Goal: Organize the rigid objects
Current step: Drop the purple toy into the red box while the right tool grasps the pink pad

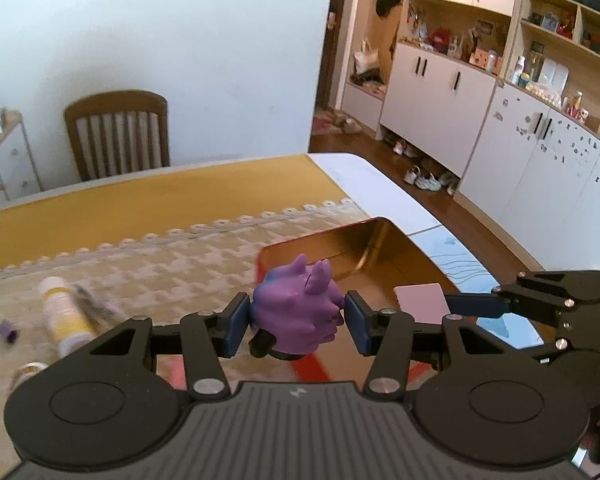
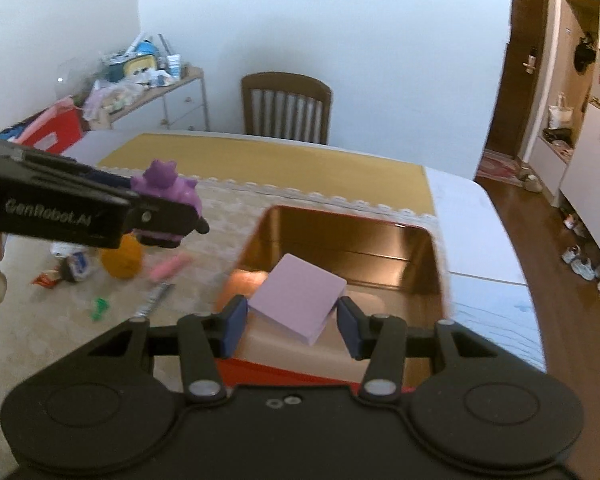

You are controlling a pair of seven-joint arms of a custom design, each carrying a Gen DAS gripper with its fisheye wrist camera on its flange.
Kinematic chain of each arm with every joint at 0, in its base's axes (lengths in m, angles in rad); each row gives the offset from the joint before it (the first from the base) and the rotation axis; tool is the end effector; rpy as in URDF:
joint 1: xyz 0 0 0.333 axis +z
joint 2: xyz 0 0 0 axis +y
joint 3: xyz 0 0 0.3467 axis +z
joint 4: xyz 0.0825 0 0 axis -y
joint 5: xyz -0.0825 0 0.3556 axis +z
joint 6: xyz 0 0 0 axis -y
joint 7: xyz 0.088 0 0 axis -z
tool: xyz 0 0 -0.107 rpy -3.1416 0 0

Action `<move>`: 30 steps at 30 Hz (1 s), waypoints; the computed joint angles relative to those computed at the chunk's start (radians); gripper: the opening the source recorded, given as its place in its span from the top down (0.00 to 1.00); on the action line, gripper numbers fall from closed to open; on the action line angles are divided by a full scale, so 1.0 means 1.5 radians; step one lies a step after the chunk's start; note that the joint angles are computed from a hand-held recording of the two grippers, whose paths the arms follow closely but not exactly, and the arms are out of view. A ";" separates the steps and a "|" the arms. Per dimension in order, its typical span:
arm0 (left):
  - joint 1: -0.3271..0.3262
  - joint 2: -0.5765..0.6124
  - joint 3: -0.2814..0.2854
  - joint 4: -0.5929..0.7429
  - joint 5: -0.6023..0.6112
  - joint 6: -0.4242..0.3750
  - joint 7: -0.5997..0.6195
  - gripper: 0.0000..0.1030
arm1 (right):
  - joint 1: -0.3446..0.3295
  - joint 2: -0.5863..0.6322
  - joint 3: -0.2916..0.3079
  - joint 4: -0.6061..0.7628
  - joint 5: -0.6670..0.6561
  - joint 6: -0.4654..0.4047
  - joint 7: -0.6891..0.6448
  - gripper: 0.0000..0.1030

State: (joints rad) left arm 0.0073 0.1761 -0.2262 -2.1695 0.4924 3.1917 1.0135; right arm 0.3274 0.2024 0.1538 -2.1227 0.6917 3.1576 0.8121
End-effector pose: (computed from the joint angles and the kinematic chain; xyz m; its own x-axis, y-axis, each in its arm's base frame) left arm 0.5621 -0.1630 0.4613 -0.1875 -0.9768 0.1037 -0.6687 0.0496 -0.7419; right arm 0.5519 0.2175 0.4503 0.4930 -0.8696 0.0256 -0.5772 -0.3490 -0.7383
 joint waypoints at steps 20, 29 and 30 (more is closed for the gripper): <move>-0.048 0.249 -0.038 0.314 -0.063 -0.164 0.084 0.51 | 0.010 0.093 -0.091 0.107 -0.159 -0.147 0.105 0.53; -0.057 0.319 -0.057 0.405 -0.090 -0.208 0.147 0.51 | 0.012 0.121 -0.102 0.140 -0.200 -0.186 0.133 0.54; -0.057 0.325 -0.060 0.413 -0.096 -0.211 0.152 0.51 | 0.012 0.123 -0.102 0.145 -0.204 -0.190 0.137 0.54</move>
State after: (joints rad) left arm -0.0776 0.6642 -0.3166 -1.5500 0.3489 2.8750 1.2418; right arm 0.3455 0.3876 0.0001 -1.9058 0.3852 2.8732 1.0173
